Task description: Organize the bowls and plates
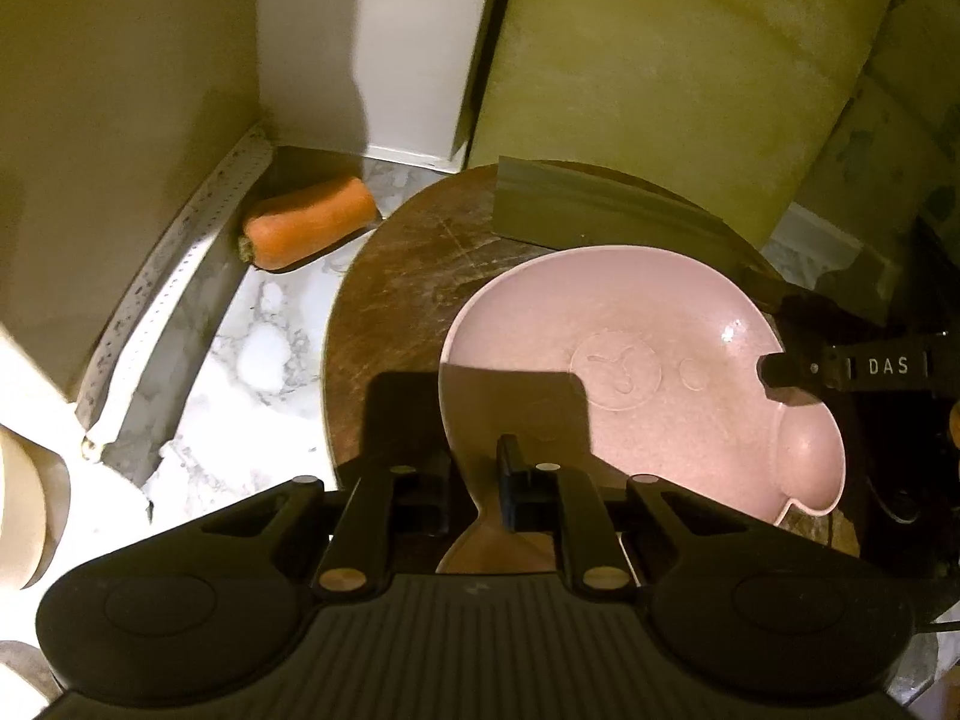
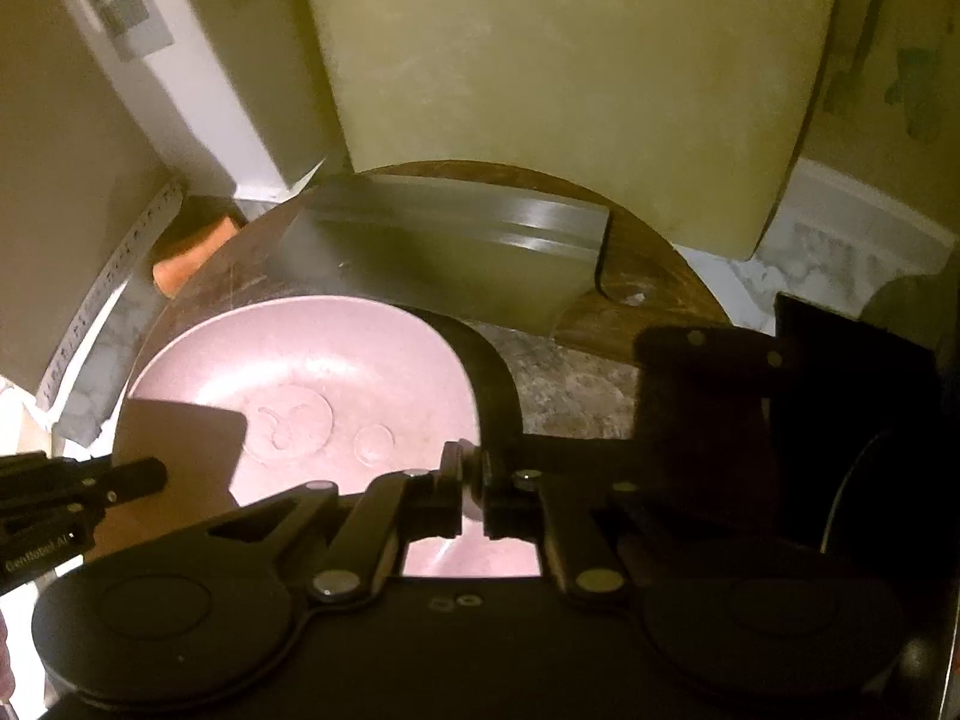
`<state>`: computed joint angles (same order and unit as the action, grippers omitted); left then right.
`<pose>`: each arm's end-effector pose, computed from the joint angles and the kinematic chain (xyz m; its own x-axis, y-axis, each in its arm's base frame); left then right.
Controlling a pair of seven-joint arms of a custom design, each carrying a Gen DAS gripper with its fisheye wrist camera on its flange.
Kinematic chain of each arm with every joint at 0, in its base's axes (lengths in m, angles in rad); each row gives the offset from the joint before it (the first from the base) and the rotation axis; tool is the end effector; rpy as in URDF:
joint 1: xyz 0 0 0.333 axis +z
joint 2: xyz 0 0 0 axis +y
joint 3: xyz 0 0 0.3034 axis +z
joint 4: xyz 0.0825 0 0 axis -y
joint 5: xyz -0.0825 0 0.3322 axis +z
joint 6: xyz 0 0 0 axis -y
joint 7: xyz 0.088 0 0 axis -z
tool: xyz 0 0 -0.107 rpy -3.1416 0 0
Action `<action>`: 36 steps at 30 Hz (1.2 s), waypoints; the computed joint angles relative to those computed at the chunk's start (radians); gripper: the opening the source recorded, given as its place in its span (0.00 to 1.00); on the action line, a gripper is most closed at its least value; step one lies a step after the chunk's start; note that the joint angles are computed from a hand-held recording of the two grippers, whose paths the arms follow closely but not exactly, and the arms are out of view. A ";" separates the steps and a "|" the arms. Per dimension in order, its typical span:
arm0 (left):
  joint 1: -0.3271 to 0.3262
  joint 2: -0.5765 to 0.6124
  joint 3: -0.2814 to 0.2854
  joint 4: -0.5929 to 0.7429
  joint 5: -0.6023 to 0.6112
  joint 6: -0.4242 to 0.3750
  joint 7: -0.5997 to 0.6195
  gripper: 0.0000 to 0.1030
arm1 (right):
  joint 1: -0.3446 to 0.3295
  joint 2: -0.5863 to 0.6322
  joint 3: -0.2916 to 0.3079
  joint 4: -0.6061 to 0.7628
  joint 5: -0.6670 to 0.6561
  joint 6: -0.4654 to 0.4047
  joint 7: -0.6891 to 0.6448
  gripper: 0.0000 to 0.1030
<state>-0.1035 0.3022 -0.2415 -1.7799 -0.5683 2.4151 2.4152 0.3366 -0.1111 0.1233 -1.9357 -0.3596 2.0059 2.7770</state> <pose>0.5842 -0.1979 0.4409 -0.7411 -0.6406 0.2008 -0.6319 0.5646 -0.5310 0.4541 0.2043 0.5543 -0.5804 -0.8142 -0.0154 -0.7484 0.5408 -0.3840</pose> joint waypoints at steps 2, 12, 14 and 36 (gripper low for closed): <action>0.009 -0.014 0.006 -0.004 0.001 -0.019 -0.003 0.12 | 0.004 0.001 0.006 0.010 -0.003 -0.007 0.009 0.06; 0.066 -0.118 0.051 -0.082 -0.045 -0.056 0.043 0.12 | 0.070 0.092 0.038 0.188 -0.044 -0.119 0.000 0.06; 0.077 -0.142 0.063 -0.103 -0.056 -0.056 0.054 0.12 | 0.086 0.116 0.042 0.226 -0.047 -0.131 -0.008 0.06; 0.259 -0.250 0.211 -0.185 -0.096 -0.094 0.099 0.12 | 0.346 0.631 -0.025 1.006 -0.058 -0.329 -0.206 0.06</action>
<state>0.1558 0.0520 -0.0304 -1.9650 -0.6642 2.3207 2.5147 0.6823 0.5196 0.0982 -0.9299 -0.4174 1.6770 2.5708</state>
